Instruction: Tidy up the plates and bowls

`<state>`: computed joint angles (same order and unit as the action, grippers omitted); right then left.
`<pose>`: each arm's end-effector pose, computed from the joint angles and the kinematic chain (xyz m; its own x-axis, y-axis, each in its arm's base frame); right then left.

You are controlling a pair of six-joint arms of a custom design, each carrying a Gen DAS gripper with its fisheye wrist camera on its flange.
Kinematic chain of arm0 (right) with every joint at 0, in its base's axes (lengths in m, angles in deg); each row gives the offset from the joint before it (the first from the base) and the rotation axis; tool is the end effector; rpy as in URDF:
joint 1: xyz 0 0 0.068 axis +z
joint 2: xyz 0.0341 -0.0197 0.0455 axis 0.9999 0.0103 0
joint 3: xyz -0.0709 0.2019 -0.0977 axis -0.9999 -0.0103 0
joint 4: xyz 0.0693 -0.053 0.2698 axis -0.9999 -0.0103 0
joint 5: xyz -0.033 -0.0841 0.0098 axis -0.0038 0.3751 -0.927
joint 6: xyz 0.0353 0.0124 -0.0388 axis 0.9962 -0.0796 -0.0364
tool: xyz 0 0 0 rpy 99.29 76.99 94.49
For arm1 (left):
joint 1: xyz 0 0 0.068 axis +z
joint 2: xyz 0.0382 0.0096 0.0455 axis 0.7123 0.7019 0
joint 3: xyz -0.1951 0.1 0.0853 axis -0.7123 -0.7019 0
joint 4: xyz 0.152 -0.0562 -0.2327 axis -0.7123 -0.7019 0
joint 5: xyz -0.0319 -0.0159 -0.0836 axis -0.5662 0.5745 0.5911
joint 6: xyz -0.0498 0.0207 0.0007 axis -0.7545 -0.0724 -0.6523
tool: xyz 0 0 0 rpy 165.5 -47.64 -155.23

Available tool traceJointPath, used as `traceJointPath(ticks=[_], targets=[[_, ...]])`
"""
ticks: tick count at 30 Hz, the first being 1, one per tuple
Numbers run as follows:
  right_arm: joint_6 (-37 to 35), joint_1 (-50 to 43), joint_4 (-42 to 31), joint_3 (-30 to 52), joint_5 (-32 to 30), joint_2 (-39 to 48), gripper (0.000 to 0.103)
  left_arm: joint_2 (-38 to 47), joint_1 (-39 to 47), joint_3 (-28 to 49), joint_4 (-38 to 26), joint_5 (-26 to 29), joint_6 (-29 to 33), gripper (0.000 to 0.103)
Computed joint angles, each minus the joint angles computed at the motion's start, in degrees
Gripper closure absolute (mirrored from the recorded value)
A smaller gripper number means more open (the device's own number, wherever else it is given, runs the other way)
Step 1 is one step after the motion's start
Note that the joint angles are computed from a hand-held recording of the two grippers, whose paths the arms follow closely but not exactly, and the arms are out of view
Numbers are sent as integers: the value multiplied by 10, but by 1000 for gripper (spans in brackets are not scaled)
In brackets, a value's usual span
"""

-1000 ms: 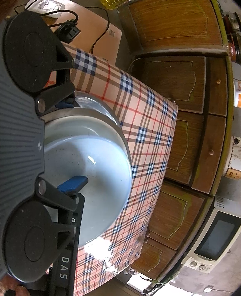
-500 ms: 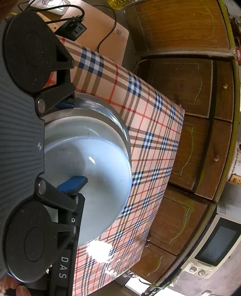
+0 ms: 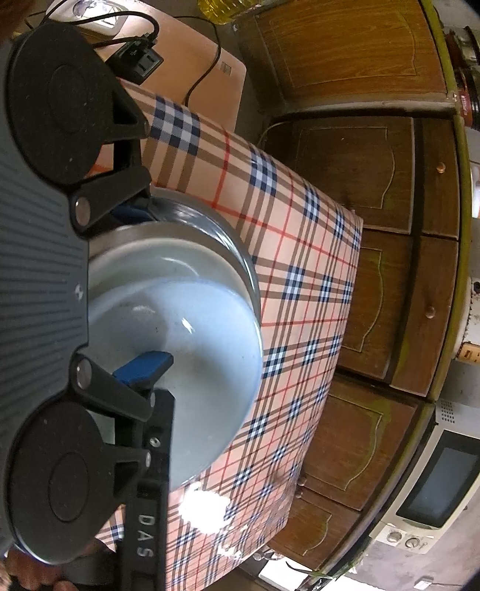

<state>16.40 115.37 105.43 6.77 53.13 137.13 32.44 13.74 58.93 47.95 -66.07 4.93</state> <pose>0.3013 0.1673 0.0311 -0.7400 -0.2394 -0.6286 -0.6036 0.6486 0.4636 0.1711 -0.0845 0.0720 -0.5978 -0.3712 -0.7105 -0.3554 0.9172 -0.1801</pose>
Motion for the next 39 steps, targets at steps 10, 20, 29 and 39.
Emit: traceJointPath(ticks=[10,20,29,39], targets=[[-65,9,6,-51,59,-89,46,17,-34,23,-40,-53,-19,32],[-89,16,-6,-169,117,-260,34,-7,-124,87,-215,-125,-122,14],[-94,14,-107,-284,150,-482,29,54,-278,186,-427,-186,-351,5],[-109,-23,-324,-393,138,-799,26,189,-407,305,-588,-181,-564,0]])
